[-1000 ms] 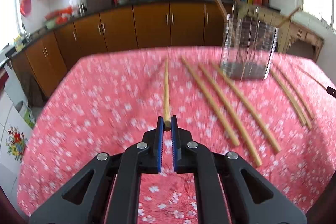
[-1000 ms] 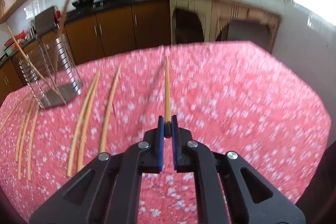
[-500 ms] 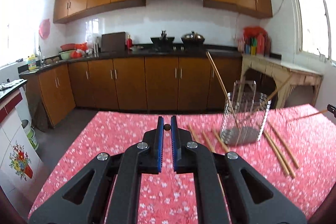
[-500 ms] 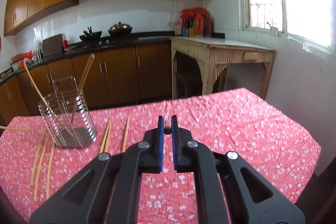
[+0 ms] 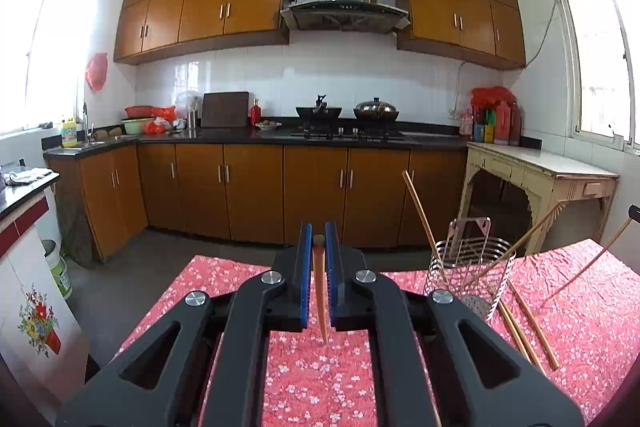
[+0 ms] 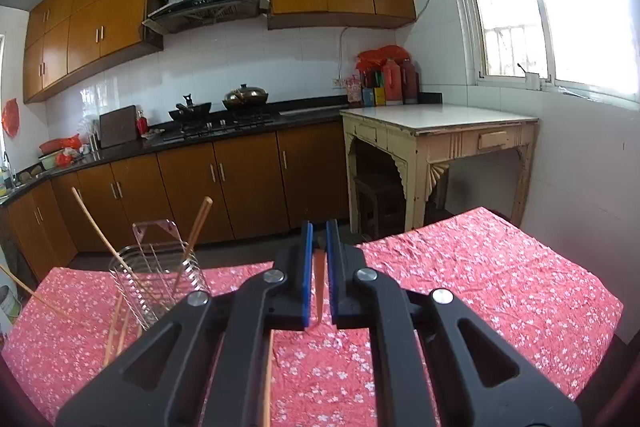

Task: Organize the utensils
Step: 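Lift both held chopsticks and carry them toward the wire holder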

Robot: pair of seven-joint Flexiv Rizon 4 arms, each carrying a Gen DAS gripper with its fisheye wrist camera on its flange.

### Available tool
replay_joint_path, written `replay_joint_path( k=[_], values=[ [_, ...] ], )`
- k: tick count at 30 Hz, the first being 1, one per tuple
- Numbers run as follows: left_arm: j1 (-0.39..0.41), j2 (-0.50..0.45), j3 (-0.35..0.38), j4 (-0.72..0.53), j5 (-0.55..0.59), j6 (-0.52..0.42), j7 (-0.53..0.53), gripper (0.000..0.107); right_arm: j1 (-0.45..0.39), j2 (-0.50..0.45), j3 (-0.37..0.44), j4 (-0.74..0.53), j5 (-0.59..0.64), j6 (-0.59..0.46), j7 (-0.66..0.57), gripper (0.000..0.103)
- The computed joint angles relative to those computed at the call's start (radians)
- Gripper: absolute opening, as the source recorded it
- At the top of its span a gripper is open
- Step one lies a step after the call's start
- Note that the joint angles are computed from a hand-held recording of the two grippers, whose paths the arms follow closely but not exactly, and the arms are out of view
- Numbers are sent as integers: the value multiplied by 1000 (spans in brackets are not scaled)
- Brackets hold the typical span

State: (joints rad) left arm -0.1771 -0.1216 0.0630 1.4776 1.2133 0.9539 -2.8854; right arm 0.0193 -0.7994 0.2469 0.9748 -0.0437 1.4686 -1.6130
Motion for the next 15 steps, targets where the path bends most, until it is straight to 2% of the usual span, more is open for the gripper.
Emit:
replay_joint_path(
  k=[10, 15],
  values=[
    [-5, 5, -6, -15, 28, -1, -9, 7, -37, 21, 93, -9, 45, 0, -78, 8],
    [-1, 12, -5, -11, 32, 16, -15, 7, -69, 38, 174, -15, 100, -33, -162, 8]
  ],
)
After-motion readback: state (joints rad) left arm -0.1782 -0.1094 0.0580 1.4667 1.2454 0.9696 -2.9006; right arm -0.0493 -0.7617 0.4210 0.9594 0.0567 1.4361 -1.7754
